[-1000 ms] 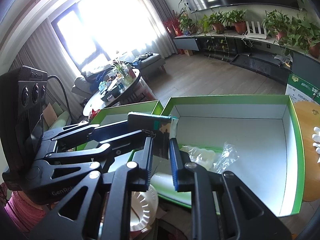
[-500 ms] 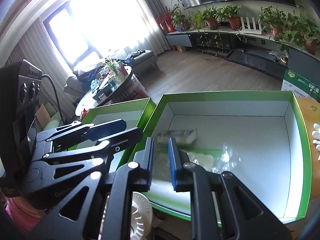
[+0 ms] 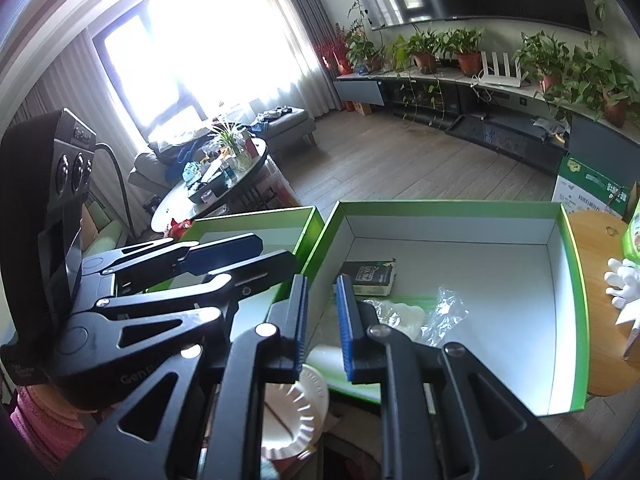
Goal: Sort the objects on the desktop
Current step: 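Withdraw both tools from the green box toward the pile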
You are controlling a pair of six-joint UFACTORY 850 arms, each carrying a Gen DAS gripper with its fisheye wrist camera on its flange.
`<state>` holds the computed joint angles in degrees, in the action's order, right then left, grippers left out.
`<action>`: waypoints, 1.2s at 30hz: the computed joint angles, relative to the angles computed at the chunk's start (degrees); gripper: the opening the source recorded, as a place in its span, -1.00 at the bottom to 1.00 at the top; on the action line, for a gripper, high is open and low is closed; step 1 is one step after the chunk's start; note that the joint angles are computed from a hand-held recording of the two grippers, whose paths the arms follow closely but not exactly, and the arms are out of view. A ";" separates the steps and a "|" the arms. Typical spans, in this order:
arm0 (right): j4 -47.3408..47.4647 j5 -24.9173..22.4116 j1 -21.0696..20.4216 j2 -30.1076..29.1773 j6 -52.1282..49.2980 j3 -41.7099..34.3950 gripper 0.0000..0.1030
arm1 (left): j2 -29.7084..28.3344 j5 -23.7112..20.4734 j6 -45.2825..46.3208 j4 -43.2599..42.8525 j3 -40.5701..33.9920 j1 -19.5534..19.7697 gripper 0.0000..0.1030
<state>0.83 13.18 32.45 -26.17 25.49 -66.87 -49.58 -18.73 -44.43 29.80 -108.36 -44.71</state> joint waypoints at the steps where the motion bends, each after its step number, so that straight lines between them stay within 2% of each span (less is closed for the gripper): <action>1: 1.42 0.08 0.29 0.70 -1.42 0.50 -0.66 | 0.77 0.33 -0.13 0.14 0.79 -0.05 -0.38; 10: 14.90 2.11 3.85 7.39 -16.01 5.46 -0.62 | 8.24 2.21 -13.63 14.24 8.74 -1.92 -0.38; 19: 29.97 5.55 9.01 14.24 -30.08 10.62 -0.62 | 16.61 2.66 -34.94 35.76 18.47 -4.71 -0.38; 26: 38.08 7.50 13.58 18.13 -37.96 13.68 -0.62 | 22.40 1.37 -47.08 46.37 25.68 -6.80 -0.38; 30: 39.61 8.68 16.02 19.77 -38.89 15.48 -0.61 | 25.76 -0.34 -56.18 54.83 30.66 -8.35 -0.38; 36: 46.02 10.37 19.95 21.30 -44.12 17.40 -0.51 | 29.80 -1.67 -66.24 63.75 36.97 -10.44 -0.38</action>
<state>46.85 23.54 52.40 -4.87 -18.62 -49.47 -19.78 -20.40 -110.67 93.55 -71.39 -55.15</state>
